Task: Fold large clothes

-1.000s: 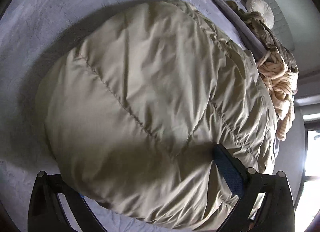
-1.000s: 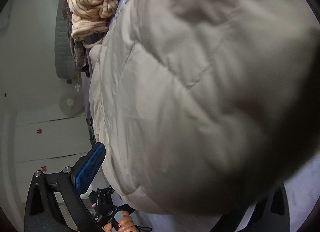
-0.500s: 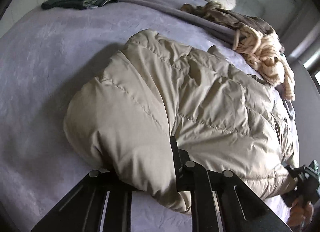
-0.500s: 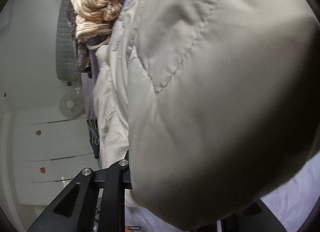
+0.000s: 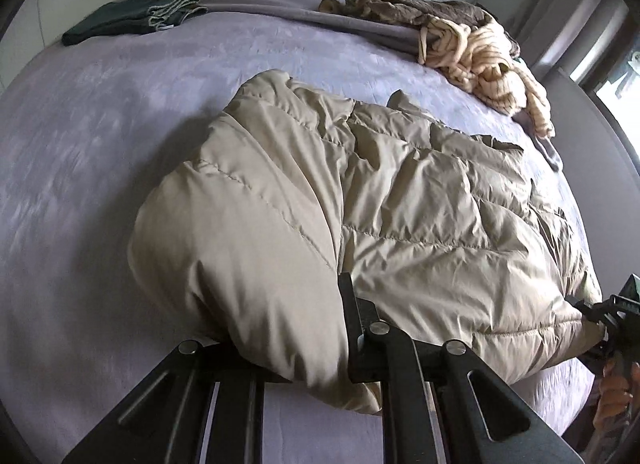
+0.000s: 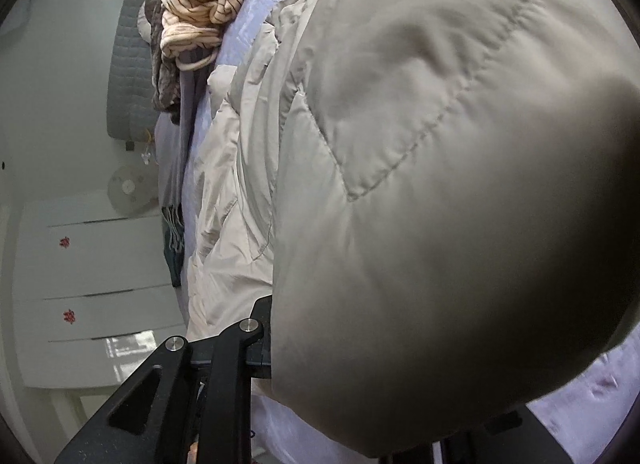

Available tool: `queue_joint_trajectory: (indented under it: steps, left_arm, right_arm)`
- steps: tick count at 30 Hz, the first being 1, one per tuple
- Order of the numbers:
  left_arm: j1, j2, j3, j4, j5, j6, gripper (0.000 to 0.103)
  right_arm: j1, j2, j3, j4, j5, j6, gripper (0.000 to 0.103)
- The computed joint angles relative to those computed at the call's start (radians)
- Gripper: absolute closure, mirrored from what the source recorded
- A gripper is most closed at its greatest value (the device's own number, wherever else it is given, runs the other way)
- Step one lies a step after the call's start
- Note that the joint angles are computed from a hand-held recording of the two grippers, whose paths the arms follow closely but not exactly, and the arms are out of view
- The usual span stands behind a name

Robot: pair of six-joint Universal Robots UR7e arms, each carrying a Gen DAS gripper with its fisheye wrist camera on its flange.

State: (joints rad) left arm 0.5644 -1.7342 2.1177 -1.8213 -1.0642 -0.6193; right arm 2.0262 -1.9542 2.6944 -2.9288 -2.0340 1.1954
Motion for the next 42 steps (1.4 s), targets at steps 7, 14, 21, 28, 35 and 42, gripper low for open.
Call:
queue_joint_trajectory:
  steps: [7, 14, 21, 28, 35, 42]
  left_arm:
    - [-0.176, -0.163, 0.050, 0.298, -0.067, -0.249, 0.086]
    - [-0.234, -0.226, 0.062, 0.443, -0.113, -0.383, 0.086]
    - [-0.259, -0.257, -0.034, 0.632, -0.111, -0.491, 0.078]
    - [-0.286, -0.262, -0.110, 0.821, -0.046, -0.645, 0.078]
    - [-0.289, -0.218, -0.130, 0.827, -0.075, -0.641, 0.078]
    - [-0.363, -0.175, -0.163, 0.885, -0.112, -0.705, 0.078]
  right_arm:
    - [0.101, -0.177, 0.048, 0.201, 0.003, 0.111, 0.080]
    - [0.092, -0.280, 0.058, 0.358, 0.038, 0.167, 0.061]
    - [0.180, -0.279, -0.027, 0.564, 0.008, 0.245, 0.056]
    - [0.303, -0.181, -0.143, 0.742, -0.011, 0.286, 0.056]
    - [0.376, -0.063, -0.228, 0.765, -0.049, 0.253, 0.056]
    - [0.407, -0.009, -0.277, 0.820, -0.039, 0.223, 0.036]
